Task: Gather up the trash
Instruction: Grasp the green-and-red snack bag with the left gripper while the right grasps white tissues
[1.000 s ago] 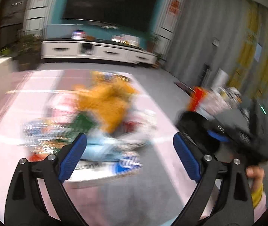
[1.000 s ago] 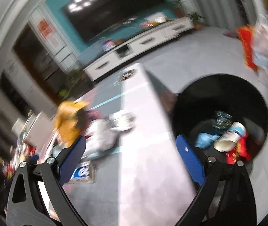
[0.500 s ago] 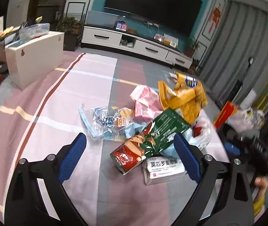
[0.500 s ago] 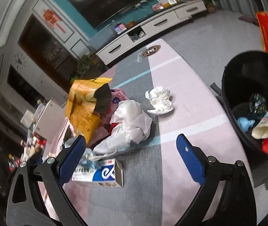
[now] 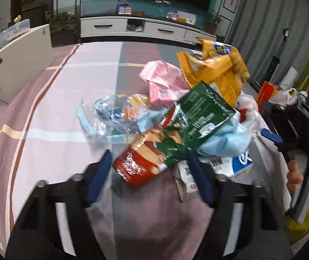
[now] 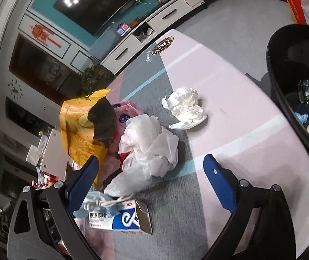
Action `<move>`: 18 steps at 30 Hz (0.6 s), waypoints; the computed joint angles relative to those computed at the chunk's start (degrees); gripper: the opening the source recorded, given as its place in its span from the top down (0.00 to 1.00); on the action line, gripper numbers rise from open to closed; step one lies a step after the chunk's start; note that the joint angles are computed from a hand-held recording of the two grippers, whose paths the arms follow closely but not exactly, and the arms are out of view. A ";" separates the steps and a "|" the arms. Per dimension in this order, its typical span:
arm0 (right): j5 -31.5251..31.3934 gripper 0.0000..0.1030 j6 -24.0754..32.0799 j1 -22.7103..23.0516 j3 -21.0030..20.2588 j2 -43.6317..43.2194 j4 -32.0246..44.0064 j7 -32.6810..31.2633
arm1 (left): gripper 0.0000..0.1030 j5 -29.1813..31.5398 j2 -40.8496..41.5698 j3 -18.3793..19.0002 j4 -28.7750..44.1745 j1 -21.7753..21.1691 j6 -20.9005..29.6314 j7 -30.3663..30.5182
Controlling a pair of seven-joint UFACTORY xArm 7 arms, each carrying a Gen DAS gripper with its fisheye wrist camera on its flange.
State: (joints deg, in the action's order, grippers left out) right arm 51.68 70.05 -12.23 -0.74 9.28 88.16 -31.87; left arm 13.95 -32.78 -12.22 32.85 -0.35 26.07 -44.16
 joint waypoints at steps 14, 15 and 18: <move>-2.12 0.70 1.64 0.82 0.30 -0.01 -0.65 0.20 | 0.91 -7.13 -6.53 3.36 -3.61 -5.67 -1.06 5.79; -1.64 0.74 2.09 0.54 0.16 -0.28 -0.73 -0.07 | 0.91 -7.84 -7.33 3.61 -4.05 -6.12 -1.57 6.22; 0.15 0.79 2.49 -0.13 -0.32 -1.78 -1.36 -2.15 | 0.91 -9.68 -9.70 3.96 -5.04 -7.06 -2.65 7.20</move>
